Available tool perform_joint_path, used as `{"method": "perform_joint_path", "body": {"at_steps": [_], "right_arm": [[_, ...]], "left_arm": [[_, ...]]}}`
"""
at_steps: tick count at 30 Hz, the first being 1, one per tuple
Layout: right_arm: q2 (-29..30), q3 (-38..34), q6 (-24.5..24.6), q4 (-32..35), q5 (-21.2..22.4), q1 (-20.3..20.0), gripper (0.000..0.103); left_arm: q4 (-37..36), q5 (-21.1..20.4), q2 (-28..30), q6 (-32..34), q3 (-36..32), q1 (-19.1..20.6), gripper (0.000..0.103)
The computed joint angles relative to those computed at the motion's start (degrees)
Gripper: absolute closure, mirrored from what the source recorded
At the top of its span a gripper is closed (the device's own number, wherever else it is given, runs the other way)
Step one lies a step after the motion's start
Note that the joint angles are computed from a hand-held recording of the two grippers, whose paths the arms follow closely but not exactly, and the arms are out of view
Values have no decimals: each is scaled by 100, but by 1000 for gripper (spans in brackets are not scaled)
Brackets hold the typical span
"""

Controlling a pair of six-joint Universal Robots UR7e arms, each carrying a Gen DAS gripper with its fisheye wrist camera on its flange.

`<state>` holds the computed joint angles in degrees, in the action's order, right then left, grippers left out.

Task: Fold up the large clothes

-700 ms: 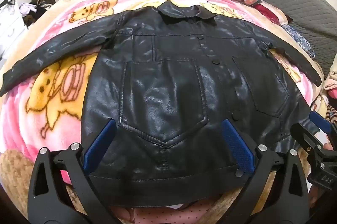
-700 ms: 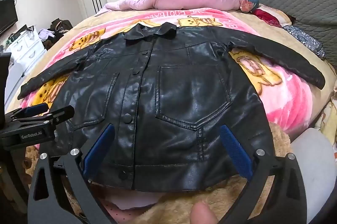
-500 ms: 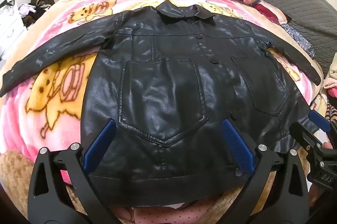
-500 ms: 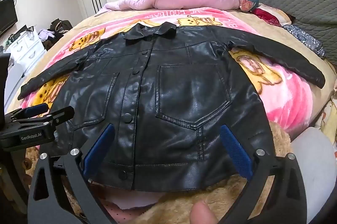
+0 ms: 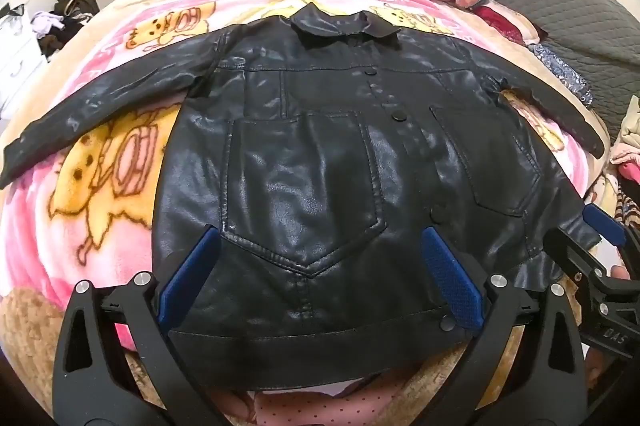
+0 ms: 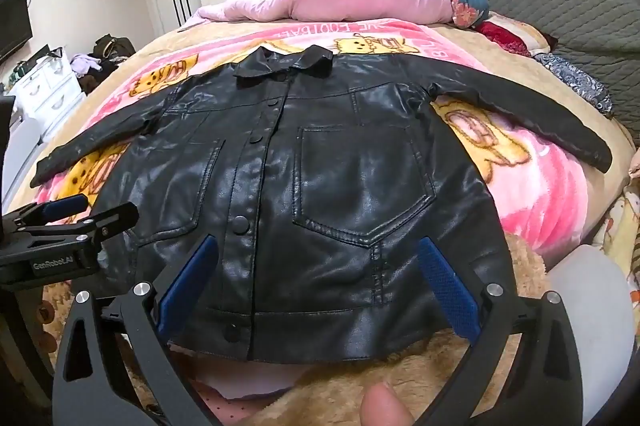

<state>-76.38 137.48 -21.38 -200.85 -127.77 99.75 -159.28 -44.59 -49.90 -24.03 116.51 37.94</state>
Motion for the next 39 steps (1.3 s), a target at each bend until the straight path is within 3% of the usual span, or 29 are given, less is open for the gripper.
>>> {"method": "perform_joint_path", "body": {"at_steps": [39], "right_arm": [[53, 10, -63, -70, -55, 48, 4]], "left_arm": [[-25, 31, -8, 80, -46, 14, 9]]}}
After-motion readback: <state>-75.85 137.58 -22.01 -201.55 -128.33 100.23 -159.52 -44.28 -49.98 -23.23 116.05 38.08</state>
